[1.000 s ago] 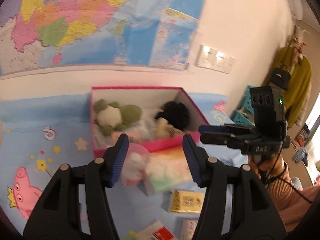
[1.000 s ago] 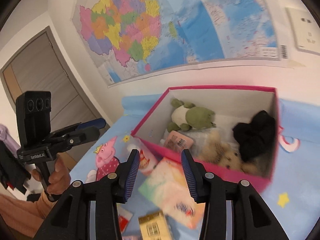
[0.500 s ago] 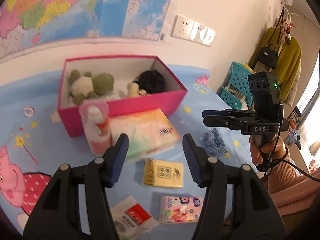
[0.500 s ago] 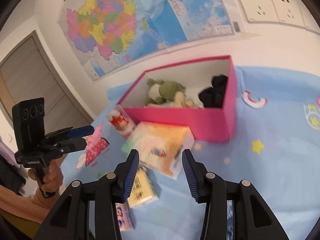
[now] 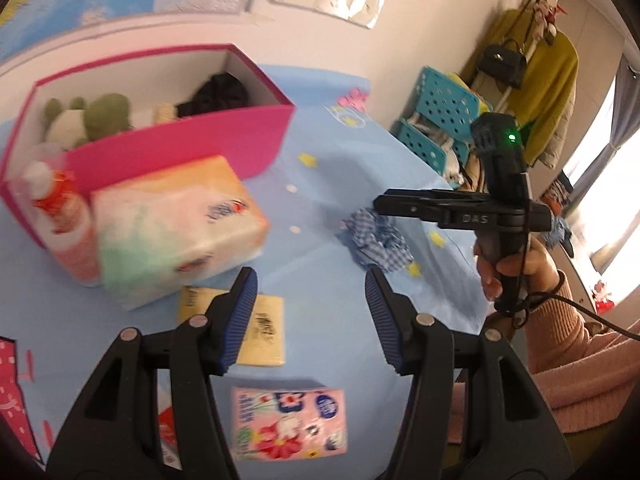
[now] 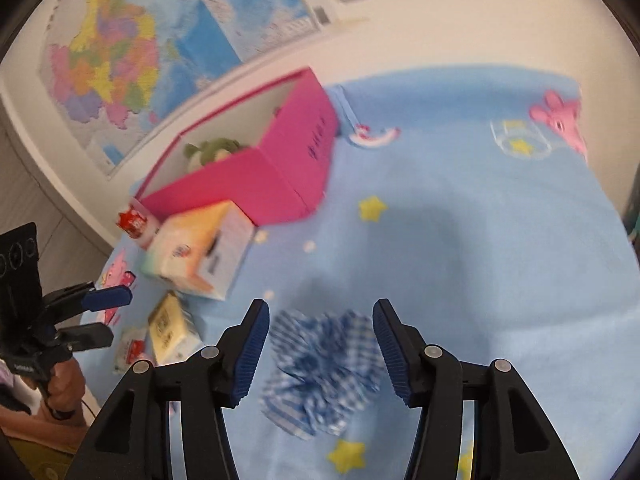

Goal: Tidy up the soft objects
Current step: 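Move the right tool to the blue checked scrunchie and grasp it, then lift the checked scrunchie into the pink box and open the right tool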

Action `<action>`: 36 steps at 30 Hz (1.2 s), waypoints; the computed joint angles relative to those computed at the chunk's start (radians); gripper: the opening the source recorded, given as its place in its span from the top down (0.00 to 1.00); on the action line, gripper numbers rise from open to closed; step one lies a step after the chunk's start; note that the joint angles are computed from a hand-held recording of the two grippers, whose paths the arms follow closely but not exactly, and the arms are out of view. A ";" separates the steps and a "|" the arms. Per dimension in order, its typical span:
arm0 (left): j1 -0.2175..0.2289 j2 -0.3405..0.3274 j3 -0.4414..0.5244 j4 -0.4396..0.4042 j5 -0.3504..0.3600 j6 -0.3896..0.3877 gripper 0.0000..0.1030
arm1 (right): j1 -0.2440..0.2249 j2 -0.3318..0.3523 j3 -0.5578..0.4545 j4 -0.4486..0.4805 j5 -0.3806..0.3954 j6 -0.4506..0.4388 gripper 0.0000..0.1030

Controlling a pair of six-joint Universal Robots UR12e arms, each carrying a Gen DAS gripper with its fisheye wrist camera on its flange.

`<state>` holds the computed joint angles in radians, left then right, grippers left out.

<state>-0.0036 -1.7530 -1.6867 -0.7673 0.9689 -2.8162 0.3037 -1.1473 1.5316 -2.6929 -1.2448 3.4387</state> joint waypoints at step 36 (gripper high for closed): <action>-0.073 -0.094 0.117 -0.220 0.004 0.041 0.44 | 0.030 -0.006 -0.002 -0.038 0.027 -0.105 0.85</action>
<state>-0.0764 -1.8472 -1.5698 -0.9874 0.9728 -2.7748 0.3341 -1.1534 1.5293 -2.7307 -1.2177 3.3334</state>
